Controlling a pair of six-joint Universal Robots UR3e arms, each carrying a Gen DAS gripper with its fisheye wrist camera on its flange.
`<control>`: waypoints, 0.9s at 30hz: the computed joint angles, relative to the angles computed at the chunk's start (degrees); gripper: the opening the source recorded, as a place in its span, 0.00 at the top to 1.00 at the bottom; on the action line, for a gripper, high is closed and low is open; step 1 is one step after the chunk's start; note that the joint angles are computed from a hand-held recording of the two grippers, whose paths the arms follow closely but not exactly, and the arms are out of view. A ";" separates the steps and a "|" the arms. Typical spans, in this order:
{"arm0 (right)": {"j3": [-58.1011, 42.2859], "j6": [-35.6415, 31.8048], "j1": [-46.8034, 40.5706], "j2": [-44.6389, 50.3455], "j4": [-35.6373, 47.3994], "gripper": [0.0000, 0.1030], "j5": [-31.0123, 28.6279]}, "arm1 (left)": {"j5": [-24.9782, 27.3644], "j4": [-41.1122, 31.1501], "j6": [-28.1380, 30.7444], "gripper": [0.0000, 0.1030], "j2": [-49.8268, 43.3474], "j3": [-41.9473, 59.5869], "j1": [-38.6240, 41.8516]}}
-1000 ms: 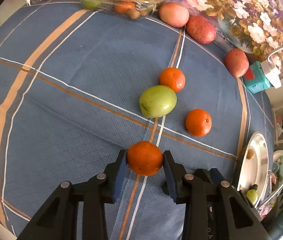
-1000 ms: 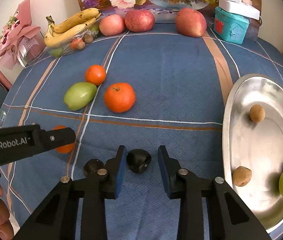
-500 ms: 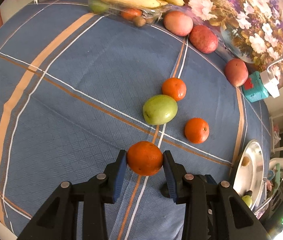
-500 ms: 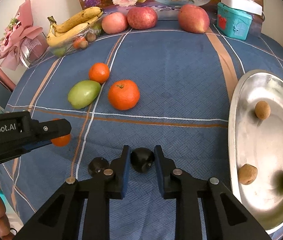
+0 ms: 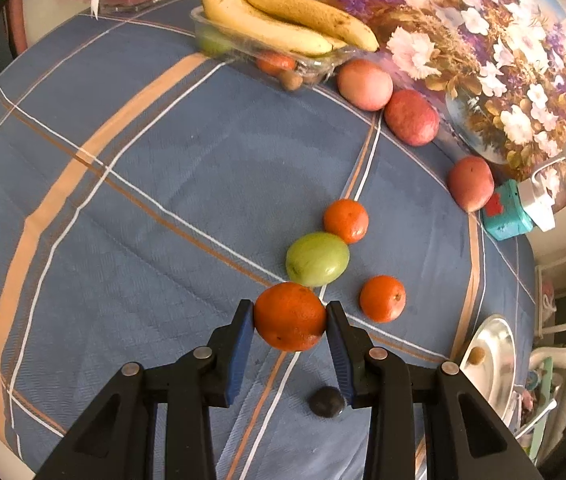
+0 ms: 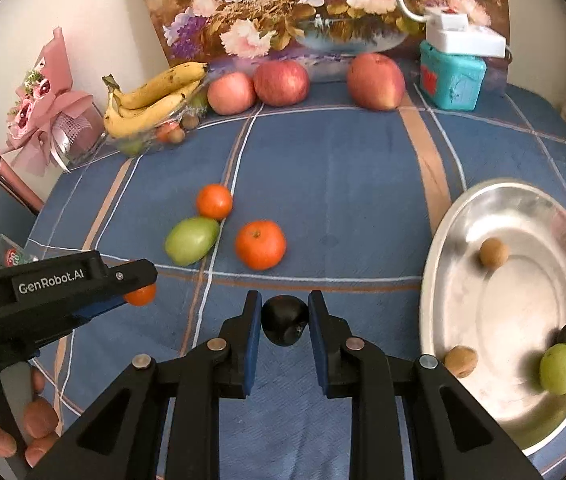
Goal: Organize fruits
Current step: 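Carry the plum and tangerine toward the steel bowl with both grippers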
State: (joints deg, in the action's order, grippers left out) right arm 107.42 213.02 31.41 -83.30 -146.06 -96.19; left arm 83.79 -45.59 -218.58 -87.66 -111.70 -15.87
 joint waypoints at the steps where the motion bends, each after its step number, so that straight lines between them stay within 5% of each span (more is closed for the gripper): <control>1: -0.33 -0.10 -0.25 -0.12 0.25 0.76 0.09 | 0.60 -0.15 -0.23 0.62 -0.15 0.34 -0.33; 11: 2.13 -2.25 -3.66 -4.41 1.38 0.76 0.93 | 4.96 -1.12 -2.98 0.62 -6.56 7.65 -4.94; 27: 19.22 -7.77 -20.76 -26.41 8.76 0.76 -0.47 | 7.24 -5.97 -3.41 0.62 -23.66 30.61 -19.66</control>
